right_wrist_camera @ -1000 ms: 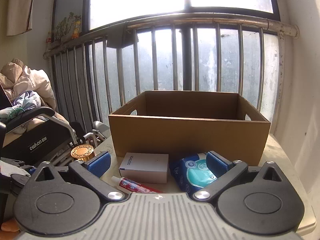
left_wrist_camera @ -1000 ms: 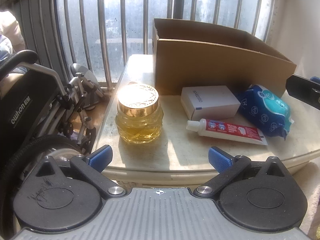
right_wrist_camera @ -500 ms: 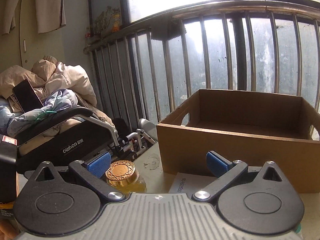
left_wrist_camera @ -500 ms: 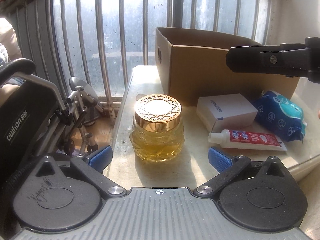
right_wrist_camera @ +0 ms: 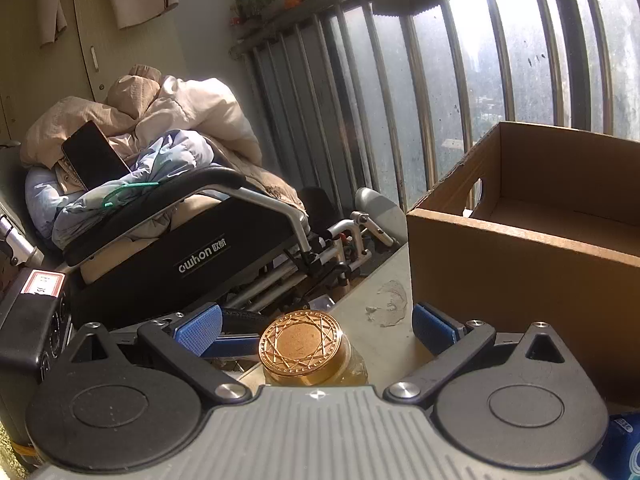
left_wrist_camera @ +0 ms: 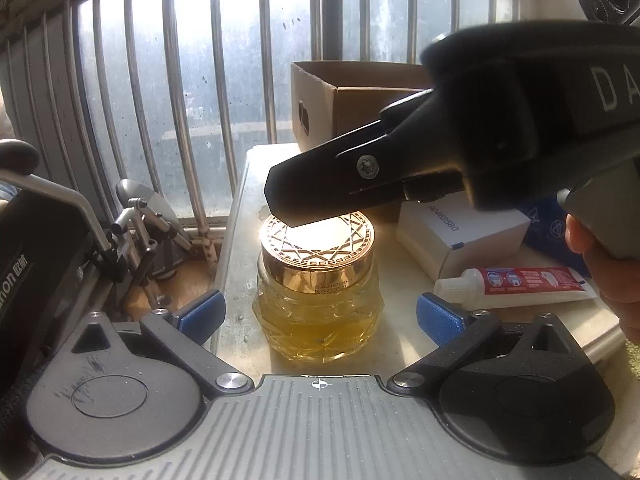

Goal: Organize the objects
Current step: 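Move the right gripper to the gold-lidded glass jar and close on it, then lift the jar with the right gripper and carry it over the cardboard box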

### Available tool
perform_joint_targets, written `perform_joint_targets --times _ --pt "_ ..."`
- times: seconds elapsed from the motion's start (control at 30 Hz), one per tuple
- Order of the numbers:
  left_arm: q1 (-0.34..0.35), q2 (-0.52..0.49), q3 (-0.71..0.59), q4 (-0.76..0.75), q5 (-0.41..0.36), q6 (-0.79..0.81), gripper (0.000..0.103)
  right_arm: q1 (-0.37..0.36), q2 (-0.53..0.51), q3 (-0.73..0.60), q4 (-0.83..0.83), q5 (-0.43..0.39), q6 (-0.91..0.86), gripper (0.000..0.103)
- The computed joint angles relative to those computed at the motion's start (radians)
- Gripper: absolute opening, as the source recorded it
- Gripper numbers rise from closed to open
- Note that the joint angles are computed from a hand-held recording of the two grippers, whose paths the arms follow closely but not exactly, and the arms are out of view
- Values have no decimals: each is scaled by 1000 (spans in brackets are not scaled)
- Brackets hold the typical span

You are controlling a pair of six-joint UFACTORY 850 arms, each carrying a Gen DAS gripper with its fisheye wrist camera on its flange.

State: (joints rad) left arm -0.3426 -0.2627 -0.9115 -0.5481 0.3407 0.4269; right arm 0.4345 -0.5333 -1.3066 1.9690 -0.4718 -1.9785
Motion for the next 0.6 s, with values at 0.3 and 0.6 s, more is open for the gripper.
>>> perform_joint_targets --times 0.3,0.6 --pt "4 -14 12 69 46 -46 88 -3 -93 -134 -428 -34 437 78" --pt "20 -27 7 164 24 -178 72 3 -101 -146 -459 -17 469 74"
